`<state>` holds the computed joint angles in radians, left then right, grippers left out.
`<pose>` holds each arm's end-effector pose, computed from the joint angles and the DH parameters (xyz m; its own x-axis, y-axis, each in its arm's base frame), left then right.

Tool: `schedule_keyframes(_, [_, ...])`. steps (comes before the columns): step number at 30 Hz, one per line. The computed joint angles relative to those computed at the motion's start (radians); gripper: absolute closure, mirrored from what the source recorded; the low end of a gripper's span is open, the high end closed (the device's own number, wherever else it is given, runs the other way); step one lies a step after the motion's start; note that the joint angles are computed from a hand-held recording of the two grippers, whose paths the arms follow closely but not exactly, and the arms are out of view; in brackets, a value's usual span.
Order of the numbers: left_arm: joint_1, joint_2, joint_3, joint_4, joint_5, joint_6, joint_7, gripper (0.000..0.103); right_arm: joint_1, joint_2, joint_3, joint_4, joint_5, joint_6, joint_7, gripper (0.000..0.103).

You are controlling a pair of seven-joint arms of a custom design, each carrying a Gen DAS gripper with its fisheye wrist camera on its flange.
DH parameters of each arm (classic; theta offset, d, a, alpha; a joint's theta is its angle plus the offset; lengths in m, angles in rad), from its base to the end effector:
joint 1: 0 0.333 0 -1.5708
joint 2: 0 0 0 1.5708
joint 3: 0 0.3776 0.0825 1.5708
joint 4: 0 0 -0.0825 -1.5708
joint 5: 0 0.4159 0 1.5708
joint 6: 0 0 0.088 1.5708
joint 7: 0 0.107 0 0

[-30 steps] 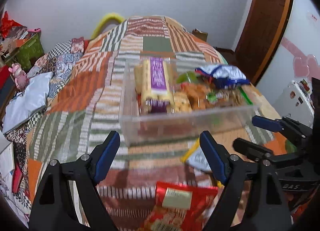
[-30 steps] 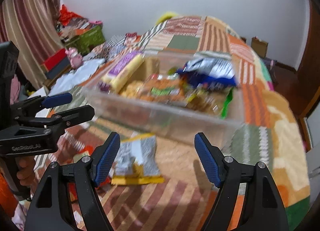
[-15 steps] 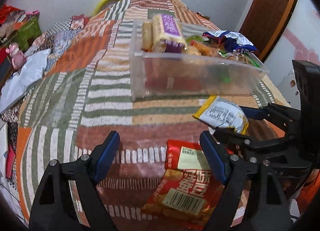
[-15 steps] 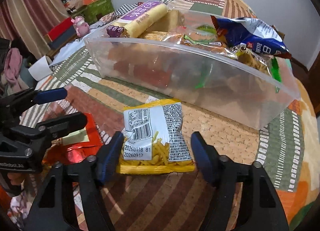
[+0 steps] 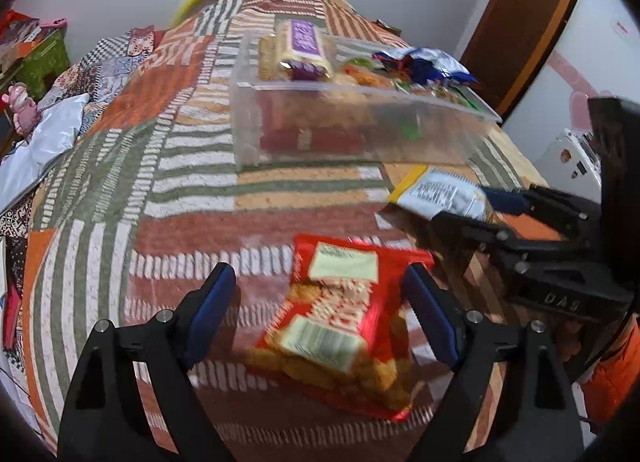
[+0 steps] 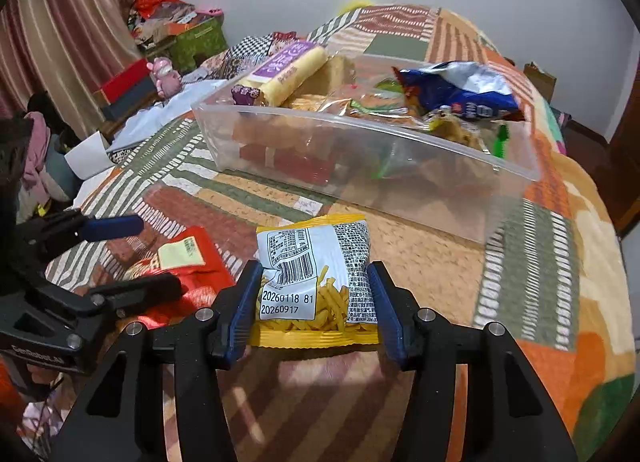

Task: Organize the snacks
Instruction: 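Grasp red cracker bag with left tool while right tool grasps yellow fries bag, then lower cracker bag into box with left tool while right tool drops fries bag in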

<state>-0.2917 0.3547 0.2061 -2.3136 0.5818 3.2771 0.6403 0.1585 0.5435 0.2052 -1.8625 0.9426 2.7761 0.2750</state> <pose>0.5824 -0.1099 0.2810 0.1532 -0.9709 0.1839 -0.8185 -0.2289 -0.5269 0.6843 0.2057 0.2836 0.7227 -0.6774 -0.1369 -0.6078 -0.5287 -0.5925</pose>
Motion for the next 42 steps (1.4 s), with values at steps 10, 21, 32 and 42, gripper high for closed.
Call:
schedule_keyframes(10, [-0.086,0.043,0.053,0.002,0.011,-0.006,-0.03,0.016,-0.038,-0.044,0.014,-0.045,0.116,-0.022,-0.087,0.053])
schedule_keyframes(21, [-0.311,0.053,0.256,-0.015,-0.061,0.004,-0.042,0.031,-0.049,-0.078,0.001,-0.065,0.242,-0.053,-0.179,0.053])
schedule_keyframes(32, [-0.463,0.038,0.41,-0.023,-0.166,0.07,0.037,0.034,-0.044,-0.096,-0.01,-0.043,0.368,-0.057,-0.274,0.053])
schedule_keyframes(42, [-0.481,0.048,0.443,0.032,-0.314,0.125,0.158,0.034,-0.034,-0.069,-0.012,0.036,0.43,-0.055,-0.303,0.053])
